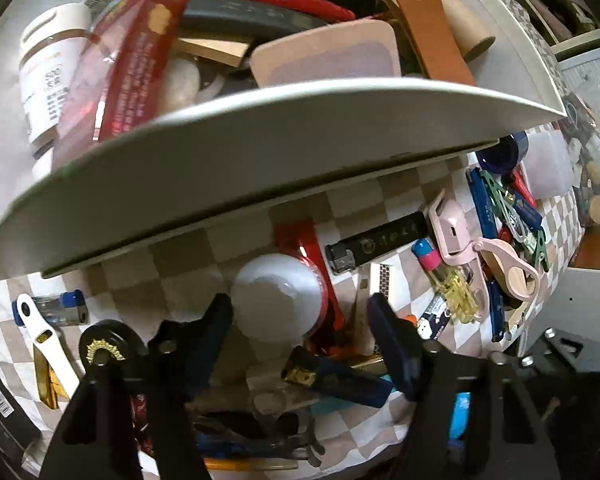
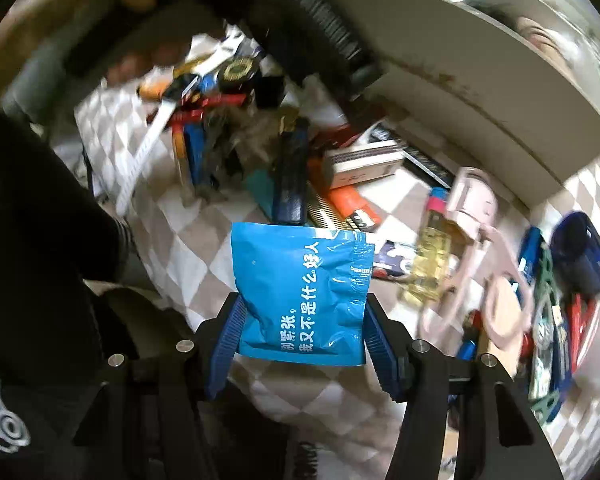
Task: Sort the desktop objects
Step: 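Lift the blue packet toward the box with the right tool while the left tool grasps the white capped bottle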
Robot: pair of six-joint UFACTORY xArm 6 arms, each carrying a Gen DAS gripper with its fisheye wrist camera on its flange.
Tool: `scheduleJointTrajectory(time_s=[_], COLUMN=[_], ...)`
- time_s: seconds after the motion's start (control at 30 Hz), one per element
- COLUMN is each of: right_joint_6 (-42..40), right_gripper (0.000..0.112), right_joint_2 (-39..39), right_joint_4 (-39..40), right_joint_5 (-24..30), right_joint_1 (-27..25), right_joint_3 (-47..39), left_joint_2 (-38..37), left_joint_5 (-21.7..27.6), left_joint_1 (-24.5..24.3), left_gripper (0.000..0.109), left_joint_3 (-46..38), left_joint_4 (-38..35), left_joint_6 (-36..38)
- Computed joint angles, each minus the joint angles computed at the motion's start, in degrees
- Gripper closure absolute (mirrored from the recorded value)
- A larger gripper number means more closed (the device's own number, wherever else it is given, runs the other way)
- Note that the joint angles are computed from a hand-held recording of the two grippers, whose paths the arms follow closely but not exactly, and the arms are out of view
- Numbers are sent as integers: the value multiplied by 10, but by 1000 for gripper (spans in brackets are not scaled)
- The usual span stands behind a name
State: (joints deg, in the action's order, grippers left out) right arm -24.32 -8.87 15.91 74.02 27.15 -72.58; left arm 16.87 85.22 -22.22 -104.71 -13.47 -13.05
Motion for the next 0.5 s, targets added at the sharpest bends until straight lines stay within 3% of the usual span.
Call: scheduleJointTrajectory(time_s=[0.2, 0.37, 0.5], right_joint_6=[17, 48, 52], right_gripper=[52, 52, 52], right_joint_2=[-5, -6, -4], right_joint_4=[22, 34, 49], right_joint_5=[8, -19, -22], right_joint_1=[-44, -61, -87], right_joint_3=[-29, -36, -53], left_joint_2=[7, 3, 4], left_joint_5=[19, 25, 24], left_joint_1=[0, 5, 12], left_gripper=[47, 60, 60], left_joint_3=[-11, -9, -9], left_joint_4=[11, 20, 18], left_joint_6=[-1, 3, 2])
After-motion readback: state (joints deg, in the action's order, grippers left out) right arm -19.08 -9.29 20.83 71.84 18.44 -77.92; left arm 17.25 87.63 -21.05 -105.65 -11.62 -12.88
